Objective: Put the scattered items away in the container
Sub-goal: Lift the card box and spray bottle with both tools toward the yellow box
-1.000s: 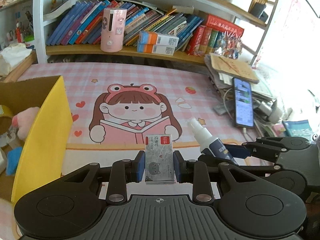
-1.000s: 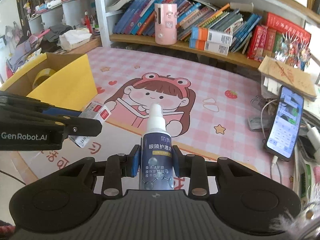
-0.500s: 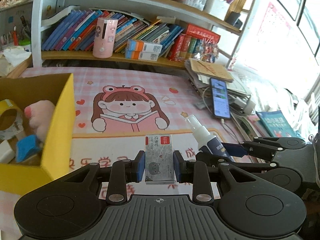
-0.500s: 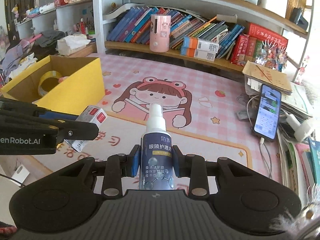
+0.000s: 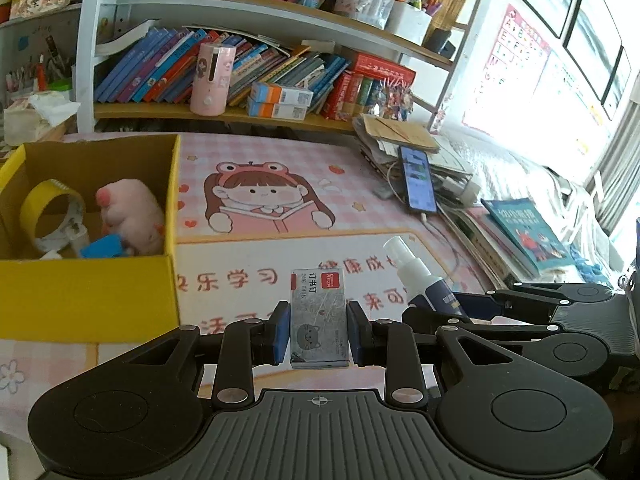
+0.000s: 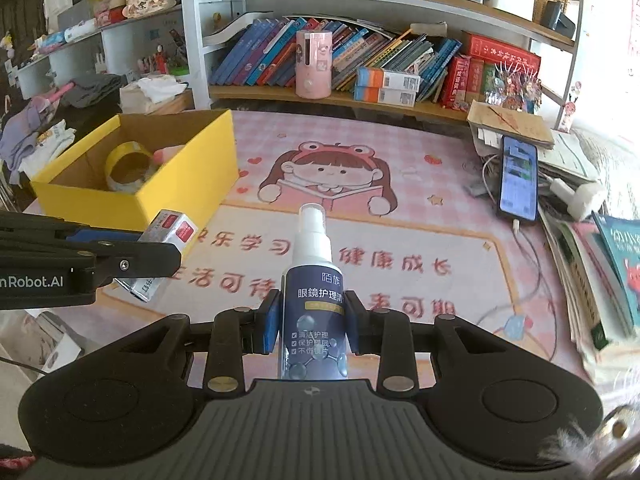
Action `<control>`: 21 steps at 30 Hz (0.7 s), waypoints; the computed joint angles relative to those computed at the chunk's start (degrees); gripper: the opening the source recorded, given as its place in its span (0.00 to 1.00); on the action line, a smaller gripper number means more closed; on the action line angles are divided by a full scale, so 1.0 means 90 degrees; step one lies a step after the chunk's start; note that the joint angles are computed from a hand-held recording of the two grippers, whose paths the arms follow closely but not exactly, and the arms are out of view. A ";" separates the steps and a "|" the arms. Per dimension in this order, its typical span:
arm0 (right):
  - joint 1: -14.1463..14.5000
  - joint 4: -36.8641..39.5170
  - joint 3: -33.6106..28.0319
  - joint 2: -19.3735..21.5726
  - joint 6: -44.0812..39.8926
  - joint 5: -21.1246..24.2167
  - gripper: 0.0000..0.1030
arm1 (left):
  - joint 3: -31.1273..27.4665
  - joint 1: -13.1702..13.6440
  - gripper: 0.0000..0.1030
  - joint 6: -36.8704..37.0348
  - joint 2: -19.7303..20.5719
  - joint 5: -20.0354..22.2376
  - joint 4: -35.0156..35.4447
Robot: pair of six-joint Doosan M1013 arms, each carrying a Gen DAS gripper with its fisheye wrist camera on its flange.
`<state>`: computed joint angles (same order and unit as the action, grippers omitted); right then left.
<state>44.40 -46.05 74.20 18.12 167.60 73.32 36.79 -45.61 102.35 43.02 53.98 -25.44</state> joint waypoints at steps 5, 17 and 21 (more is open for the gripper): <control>0.0182 0.0092 -0.0269 0.0188 0.0069 0.0149 0.30 | 0.0528 0.0092 0.27 0.0267 -0.0305 -0.0091 -0.0191; 0.0423 0.0338 -0.0803 0.0543 -0.0177 0.0208 0.30 | 0.1363 0.0310 0.27 0.0378 -0.0786 -0.0238 -0.0363; 0.0460 0.0464 -0.0954 0.0647 -0.0399 0.0112 0.30 | 0.1529 0.0377 0.27 0.0299 -0.0882 -0.0285 -0.0343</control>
<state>48.55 -41.88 65.61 23.94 164.01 74.33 50.55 -42.22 105.04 35.08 51.41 -28.53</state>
